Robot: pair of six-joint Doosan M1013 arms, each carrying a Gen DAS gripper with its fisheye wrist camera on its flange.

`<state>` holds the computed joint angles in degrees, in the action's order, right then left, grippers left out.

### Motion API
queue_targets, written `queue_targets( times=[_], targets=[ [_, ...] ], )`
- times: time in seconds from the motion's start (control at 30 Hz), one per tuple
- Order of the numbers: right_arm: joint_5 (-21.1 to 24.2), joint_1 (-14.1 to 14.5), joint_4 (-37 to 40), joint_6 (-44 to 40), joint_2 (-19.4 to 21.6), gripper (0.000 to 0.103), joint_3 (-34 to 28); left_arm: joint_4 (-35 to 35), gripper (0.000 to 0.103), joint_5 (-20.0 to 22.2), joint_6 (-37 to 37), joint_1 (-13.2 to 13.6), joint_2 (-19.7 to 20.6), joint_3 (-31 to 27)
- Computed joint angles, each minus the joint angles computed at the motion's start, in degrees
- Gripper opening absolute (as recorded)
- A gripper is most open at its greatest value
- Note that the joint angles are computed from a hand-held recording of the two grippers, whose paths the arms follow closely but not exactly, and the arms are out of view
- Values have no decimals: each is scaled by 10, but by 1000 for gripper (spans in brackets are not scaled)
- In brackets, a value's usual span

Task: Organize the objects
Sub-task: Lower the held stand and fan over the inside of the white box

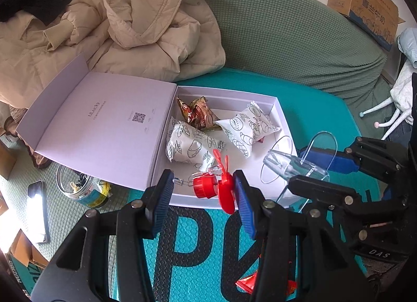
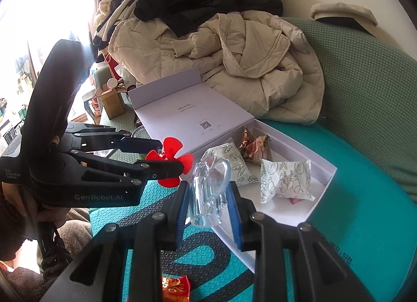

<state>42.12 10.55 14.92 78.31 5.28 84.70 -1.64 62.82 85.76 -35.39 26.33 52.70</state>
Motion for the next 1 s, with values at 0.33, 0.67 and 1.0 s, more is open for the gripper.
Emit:
queue_targets(
  times=[0.33,0.67,1.0],
  targets=[
    [4,-19,-12,14,18,29,-17,7,45,12,24,-1,36,-45],
    [-1,-37,-9,36,38,29,-19,-12,45,28,57,-4,66,-67],
    [8,-38,-21,48,53,29,-17,11,45,17,77,-8,79,-67]
  ],
)
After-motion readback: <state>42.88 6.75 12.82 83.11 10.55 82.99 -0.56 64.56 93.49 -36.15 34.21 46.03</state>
